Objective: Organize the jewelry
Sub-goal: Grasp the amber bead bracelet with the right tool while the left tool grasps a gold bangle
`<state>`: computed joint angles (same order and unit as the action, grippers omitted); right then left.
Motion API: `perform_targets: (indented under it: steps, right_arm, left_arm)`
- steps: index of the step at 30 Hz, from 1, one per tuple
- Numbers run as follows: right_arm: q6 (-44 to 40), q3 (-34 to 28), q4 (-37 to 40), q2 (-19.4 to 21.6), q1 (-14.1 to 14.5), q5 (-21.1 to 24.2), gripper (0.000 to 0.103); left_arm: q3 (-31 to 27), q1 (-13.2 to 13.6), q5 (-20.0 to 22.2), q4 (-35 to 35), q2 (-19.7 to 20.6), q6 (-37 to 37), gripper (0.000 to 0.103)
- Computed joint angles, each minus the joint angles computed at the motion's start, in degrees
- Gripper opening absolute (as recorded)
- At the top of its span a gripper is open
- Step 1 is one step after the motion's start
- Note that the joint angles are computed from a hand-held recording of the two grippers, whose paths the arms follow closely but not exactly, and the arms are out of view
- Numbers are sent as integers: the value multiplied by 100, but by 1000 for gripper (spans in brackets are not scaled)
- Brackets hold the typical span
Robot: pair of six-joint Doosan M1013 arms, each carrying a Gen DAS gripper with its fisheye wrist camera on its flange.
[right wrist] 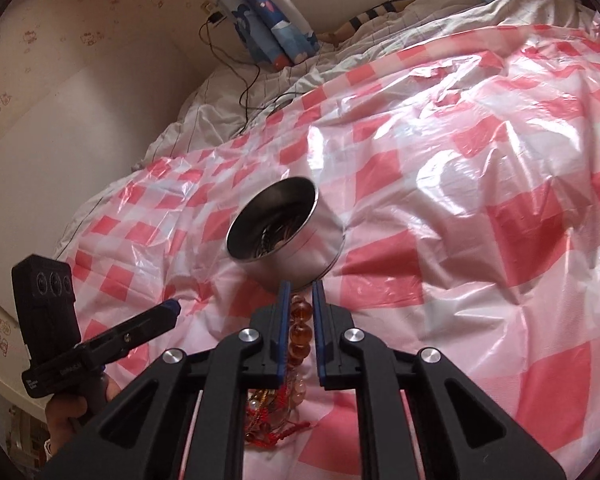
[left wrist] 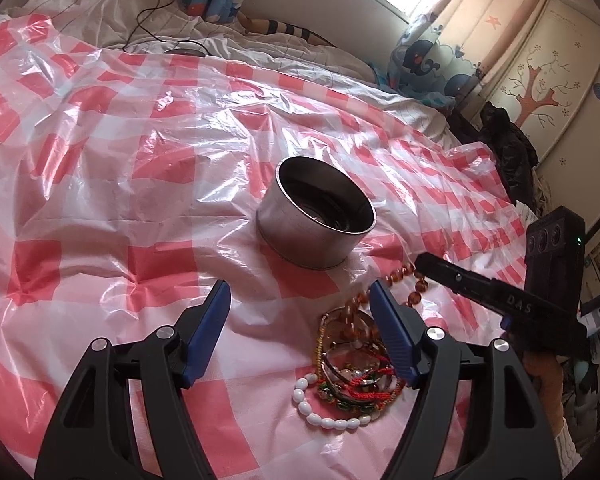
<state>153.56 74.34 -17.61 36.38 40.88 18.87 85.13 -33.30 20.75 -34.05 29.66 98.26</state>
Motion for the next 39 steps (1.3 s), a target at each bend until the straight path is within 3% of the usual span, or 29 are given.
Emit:
perform_targets:
  steps: [2,4,8,9,10,13,19,22,27,32,36,37,39]
  right_arm:
    - [504,-23,-408,-3,-4,321,12]
    - [856,-10,-550,-2,-22,558,12]
    - [364,-69,239,46,-107,902,13]
    - [92,-70,562,53,-136,943,21]
    - [21,-72,709,60,-146,962,38]
    - [-81,-140,724,96,-123,1078,41]
    - [-192,-374,493,215,-52,1512,41]
    - [-200,-379,522,220,-54,1506,41]
    - [-239,-402,532,236,-50,1548,41]
    - [-309,-441,536,259,-46,1634,41]
    - [-299,-445,529,261,-45,1638,41]
    - [-303,-445,523,261,-46,1641,41]
    - [-298,-454,505,269,-44,1657,41]
  left_arm:
    - [-5,-13,143,-587,-10,945,68]
    - [-33,-93,284,-685,-20,1634,68]
    - [-83,-288,572,-567,-7,2560,68]
    - [-91,-324,662,-563,-2,2716,68]
    - [-108,-361,751,-482,6,2807,68]
    - [-102,-437,820,-147,0,2761,68]
    - [-105,-422,883,-555,37,2776,65]
    - [-116,-455,814,-153,42,2414,58]
    - [-90,-342,619,315,3,1539,57]
    - [-315,-207,1107,548,197,602,57]
    - [-346,-89,1287,-128,283,748,31]
    - [-346,-62,1304,-177,301,671,20]
    - [-336,-8,1322,-226,321,518,9]
